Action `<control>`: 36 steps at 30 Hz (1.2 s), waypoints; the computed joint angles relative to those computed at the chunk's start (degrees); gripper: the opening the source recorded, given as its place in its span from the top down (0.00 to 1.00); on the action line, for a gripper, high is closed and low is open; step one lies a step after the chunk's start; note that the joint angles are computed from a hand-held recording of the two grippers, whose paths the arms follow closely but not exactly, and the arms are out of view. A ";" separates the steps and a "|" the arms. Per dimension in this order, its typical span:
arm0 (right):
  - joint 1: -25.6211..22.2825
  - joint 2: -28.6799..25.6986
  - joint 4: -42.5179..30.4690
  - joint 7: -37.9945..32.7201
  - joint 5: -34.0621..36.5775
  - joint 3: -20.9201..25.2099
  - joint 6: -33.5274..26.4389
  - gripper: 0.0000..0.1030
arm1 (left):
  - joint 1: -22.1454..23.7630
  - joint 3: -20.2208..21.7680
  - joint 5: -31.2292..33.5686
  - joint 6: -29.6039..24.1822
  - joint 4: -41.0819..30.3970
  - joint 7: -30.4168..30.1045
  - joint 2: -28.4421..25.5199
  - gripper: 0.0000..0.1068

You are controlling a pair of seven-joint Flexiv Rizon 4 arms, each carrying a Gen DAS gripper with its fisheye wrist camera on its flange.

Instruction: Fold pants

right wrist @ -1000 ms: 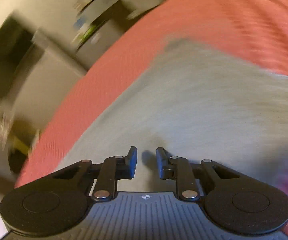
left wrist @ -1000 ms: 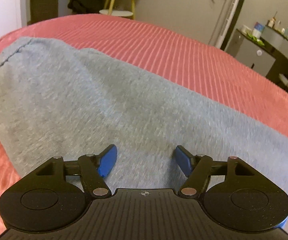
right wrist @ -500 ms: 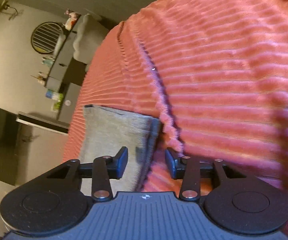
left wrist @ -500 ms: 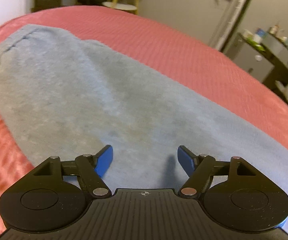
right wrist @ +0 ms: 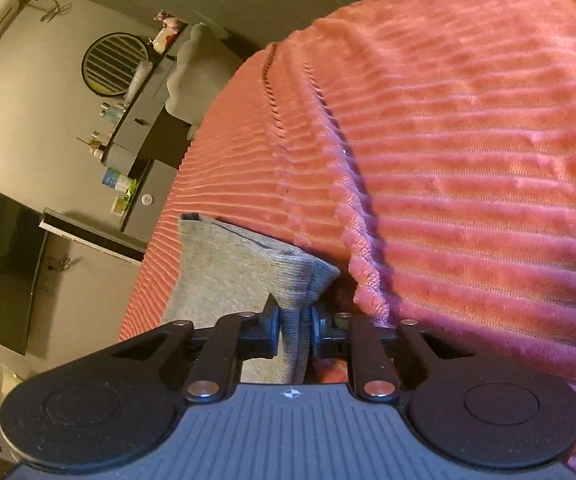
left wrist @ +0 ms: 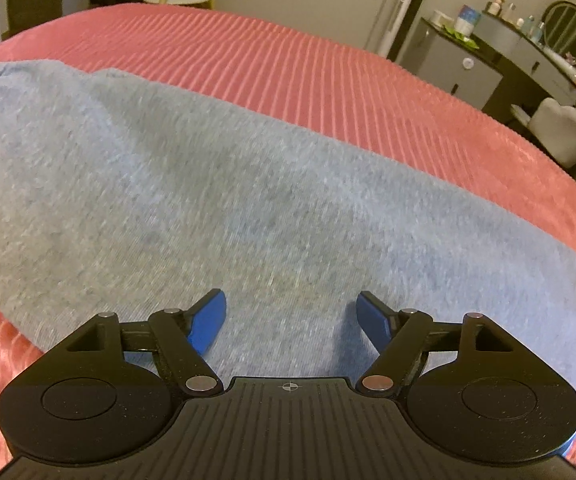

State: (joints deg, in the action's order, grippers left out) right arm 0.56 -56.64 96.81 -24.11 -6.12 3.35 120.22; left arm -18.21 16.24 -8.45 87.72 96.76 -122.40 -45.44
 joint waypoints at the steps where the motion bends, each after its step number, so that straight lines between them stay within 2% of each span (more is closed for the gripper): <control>1: 0.18 0.14 -0.04 -0.08 0.03 -0.24 -0.48 0.80 | -0.10 0.12 0.02 -0.24 -0.06 -0.02 0.04 0.26; 3: 2.53 0.97 0.36 -1.83 1.24 -2.85 -1.06 0.80 | -0.40 0.49 0.25 -0.69 -0.24 -0.11 0.02 0.26; 5: 4.90 2.14 0.92 -3.90 2.62 -5.29 -2.19 0.88 | -0.82 0.99 0.63 -1.16 -0.56 -0.26 -0.05 0.26; 8: 9.39 3.60 1.21 -7.79 5.50 -9.83 -3.99 0.91 | -0.90 1.20 1.16 -1.68 -0.83 -0.65 -0.02 0.26; 11: 18.89 5.09 1.60 -12.41 10.84 -19.39 -7.49 0.92 | -0.53 0.90 1.31 -1.62 -0.62 -1.15 0.10 0.26; 13: 24.44 5.66 1.75 -17.58 11.46 -24.67 -7.21 0.92 | -0.17 0.53 1.28 -1.33 -0.43 -1.52 0.19 0.26; 15: 26.52 6.73 1.57 -24.01 8.36 -25.41 -5.14 0.92 | 0.26 0.10 1.17 -0.94 -0.16 -1.68 0.30 0.26; 17: 24.73 8.42 1.17 -30.13 1.40 -20.93 -2.85 0.92 | 0.79 -0.54 0.98 -0.32 0.21 -1.59 0.44 0.26; 19: 20.96 9.57 0.60 -34.81 -7.71 -14.02 -2.14 0.92 | 1.10 -0.89 0.73 0.10 0.50 -1.40 0.54 0.26; 21: 16.99 9.56 -0.54 -40.31 -14.47 -5.94 -3.93 0.92 | 1.30 -1.17 0.43 0.46 0.83 -1.20 0.68 0.26; 22: 13.98 8.83 -1.26 -40.57 -20.72 -1.27 -5.41 0.92 | 1.42 -1.33 0.26 0.64 1.02 -1.09 0.76 0.26; 23: 11.88 8.04 -2.01 -41.95 -23.24 2.76 -7.40 0.92 | 1.51 -1.48 0.05 0.77 1.20 -1.00 0.86 0.26; 25: 8.45 5.94 -4.02 -49.23 -21.37 12.09 -14.18 0.90 | 1.88 -2.00 -0.36 1.21 1.65 -0.72 1.08 0.26; 26: 5.81 4.42 -5.17 -49.01 -23.39 16.75 -18.42 0.89 | 2.18 -2.40 -0.58 1.50 1.91 -0.49 1.19 0.26; 28: -0.67 0.52 -7.81 -42.44 -32.77 26.09 -29.24 0.83 | 2.60 -2.99 -1.07 2.09 2.29 -0.07 1.27 0.26; 29: -2.47 -0.60 -8.72 -41.85 -32.95 29.16 -33.20 0.82 | 2.69 -3.15 -1.28 2.27 2.36 0.20 1.26 0.26; 30: -4.01 -1.38 -9.78 -44.12 -29.38 32.32 -36.43 0.69 | 2.87 -3.41 -1.43 2.48 2.39 0.60 1.24 0.26; 31: -5.86 -2.22 -11.36 -48.81 -22.09 36.43 -39.52 0.53 | 2.83 -3.47 -1.56 2.59 2.39 0.95 1.23 0.26; 32: -7.31 -2.75 -11.70 -49.96 -17.48 38.66 -38.88 0.46 | 3.02 -3.86 -1.55 3.00 2.46 1.54 1.29 0.26; 33: -8.71 -2.78 -10.45 -47.38 -16.12 39.04 -34.69 0.35 | 4.02 -5.32 -1.34 4.01 2.74 2.77 1.45 0.26; 34: -9.36 -2.34 -8.72 -41.72 -18.48 37.54 -30.69 0.28 | 5.95 -8.06 -1.01 5.40 3.20 4.72 1.74 0.26; 36: -7.29 0.42 -6.65 -34.55 -14.20 31.38 -25.46 0.28 | 10.04 -14.02 -0.47 7.52 3.91 9.10 2.15 0.27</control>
State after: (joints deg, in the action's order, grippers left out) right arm -6.72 -56.22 90.16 -58.67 -20.32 34.72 94.76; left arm -8.16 2.22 -8.92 95.24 100.67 -113.30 -43.29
